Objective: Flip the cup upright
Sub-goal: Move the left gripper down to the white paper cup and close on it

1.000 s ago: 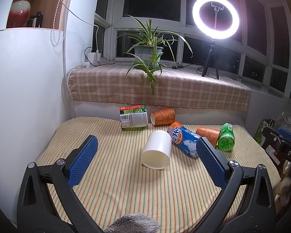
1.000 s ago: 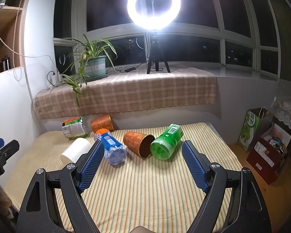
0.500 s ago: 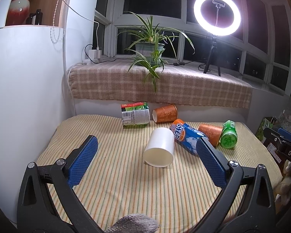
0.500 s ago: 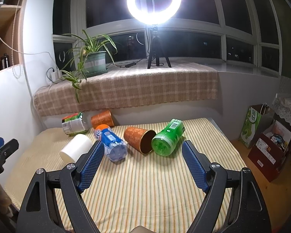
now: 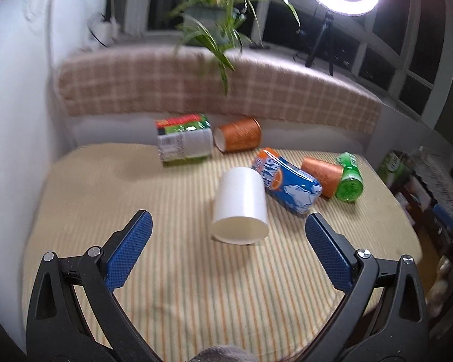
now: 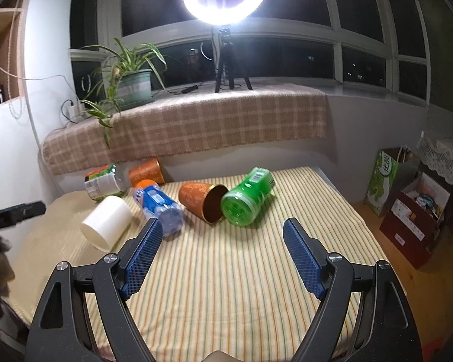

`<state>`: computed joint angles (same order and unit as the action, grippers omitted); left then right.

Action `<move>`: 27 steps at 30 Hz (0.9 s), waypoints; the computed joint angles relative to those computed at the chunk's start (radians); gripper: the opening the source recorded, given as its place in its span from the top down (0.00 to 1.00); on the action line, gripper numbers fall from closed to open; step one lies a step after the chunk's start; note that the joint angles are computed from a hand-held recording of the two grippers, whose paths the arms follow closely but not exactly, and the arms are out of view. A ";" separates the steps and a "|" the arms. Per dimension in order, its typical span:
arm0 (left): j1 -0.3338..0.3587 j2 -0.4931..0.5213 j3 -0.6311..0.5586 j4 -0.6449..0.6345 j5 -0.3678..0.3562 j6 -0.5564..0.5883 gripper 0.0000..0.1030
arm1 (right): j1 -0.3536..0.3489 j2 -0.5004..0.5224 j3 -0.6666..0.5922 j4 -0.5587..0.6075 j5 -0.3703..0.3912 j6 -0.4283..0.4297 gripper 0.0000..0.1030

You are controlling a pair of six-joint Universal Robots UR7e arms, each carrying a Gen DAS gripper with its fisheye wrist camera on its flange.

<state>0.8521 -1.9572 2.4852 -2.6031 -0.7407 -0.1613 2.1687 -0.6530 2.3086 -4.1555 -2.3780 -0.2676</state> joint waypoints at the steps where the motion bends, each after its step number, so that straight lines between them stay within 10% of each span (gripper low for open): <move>1: 0.026 0.026 -0.022 0.000 -0.034 0.007 0.00 | -0.005 0.000 0.006 -0.003 -0.002 0.007 0.20; 12: 0.260 0.328 -0.284 0.125 -0.297 -0.016 0.05 | -0.054 -0.025 0.070 -0.041 -0.020 0.059 0.20; 27: 0.354 0.522 -0.444 0.265 -0.316 -0.002 0.10 | -0.113 -0.034 0.111 -0.068 0.000 0.103 0.20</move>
